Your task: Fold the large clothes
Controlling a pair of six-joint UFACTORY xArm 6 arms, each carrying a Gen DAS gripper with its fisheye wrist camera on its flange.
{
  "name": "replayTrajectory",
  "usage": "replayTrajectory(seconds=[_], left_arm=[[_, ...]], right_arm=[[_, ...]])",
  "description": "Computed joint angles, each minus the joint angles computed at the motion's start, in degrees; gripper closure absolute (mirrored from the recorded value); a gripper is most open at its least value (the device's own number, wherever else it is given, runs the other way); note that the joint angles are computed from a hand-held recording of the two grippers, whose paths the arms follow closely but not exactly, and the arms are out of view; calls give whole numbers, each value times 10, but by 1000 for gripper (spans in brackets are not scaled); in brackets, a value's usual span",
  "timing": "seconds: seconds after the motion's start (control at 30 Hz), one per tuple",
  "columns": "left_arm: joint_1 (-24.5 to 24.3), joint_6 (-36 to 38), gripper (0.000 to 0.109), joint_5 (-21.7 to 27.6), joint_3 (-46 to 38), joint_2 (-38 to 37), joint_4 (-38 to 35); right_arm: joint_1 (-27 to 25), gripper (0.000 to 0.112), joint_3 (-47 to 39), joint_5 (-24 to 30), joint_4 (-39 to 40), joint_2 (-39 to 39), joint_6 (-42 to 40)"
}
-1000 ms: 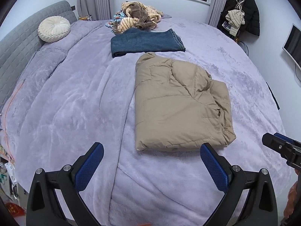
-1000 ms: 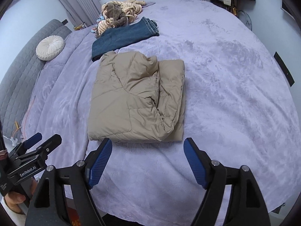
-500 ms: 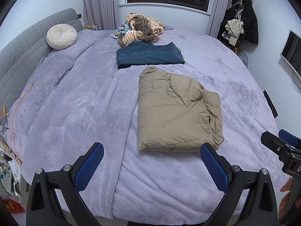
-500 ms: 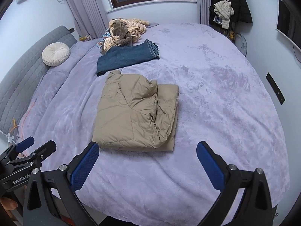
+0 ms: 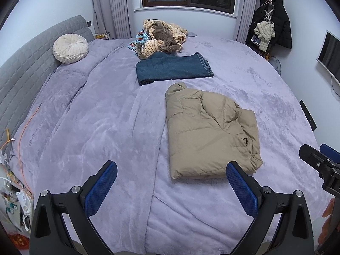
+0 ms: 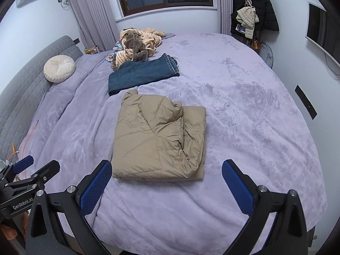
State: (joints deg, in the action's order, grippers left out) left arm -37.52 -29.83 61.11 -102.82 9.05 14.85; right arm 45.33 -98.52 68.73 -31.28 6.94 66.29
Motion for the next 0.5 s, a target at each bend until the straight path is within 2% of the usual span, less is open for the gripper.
replayTrajectory(seconds=[0.5], left_arm=[[6, 6, 6, 2, -7, 6, -8]], right_arm=[[7, 10, -23, 29, 0, 12, 3]])
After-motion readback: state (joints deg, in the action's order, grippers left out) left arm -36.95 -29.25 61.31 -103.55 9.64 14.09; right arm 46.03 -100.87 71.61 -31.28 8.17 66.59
